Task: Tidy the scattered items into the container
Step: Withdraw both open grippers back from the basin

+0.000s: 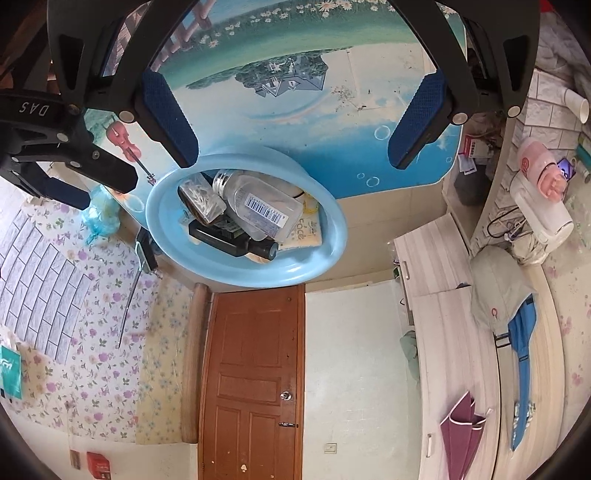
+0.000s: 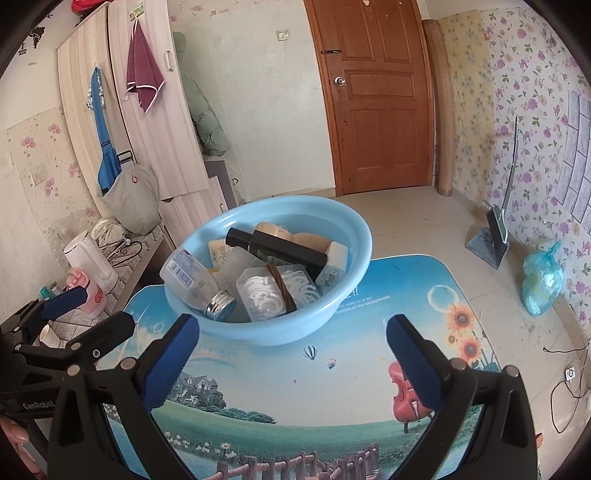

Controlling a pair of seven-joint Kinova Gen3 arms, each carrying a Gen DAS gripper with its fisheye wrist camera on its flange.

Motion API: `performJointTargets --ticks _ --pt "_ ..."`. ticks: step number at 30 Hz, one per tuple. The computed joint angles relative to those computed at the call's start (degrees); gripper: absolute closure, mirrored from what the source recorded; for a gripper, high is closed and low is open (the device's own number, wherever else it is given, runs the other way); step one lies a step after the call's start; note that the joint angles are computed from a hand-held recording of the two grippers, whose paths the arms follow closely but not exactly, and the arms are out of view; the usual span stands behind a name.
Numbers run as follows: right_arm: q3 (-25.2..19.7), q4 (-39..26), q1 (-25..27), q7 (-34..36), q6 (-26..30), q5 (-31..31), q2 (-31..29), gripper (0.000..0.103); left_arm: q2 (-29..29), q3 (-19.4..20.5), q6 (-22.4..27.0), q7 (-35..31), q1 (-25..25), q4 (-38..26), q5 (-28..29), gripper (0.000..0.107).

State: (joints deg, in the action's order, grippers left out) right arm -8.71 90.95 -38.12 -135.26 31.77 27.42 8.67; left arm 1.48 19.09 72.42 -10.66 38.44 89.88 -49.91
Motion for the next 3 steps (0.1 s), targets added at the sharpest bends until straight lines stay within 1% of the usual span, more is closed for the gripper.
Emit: performJointTargets --ticks 3 --pt "-0.1 0.0 0.2 0.5 -0.1 -0.4 0.0 0.000 0.2 0.0 0.7 0.0 0.2 -0.3 -0.1 0.005"
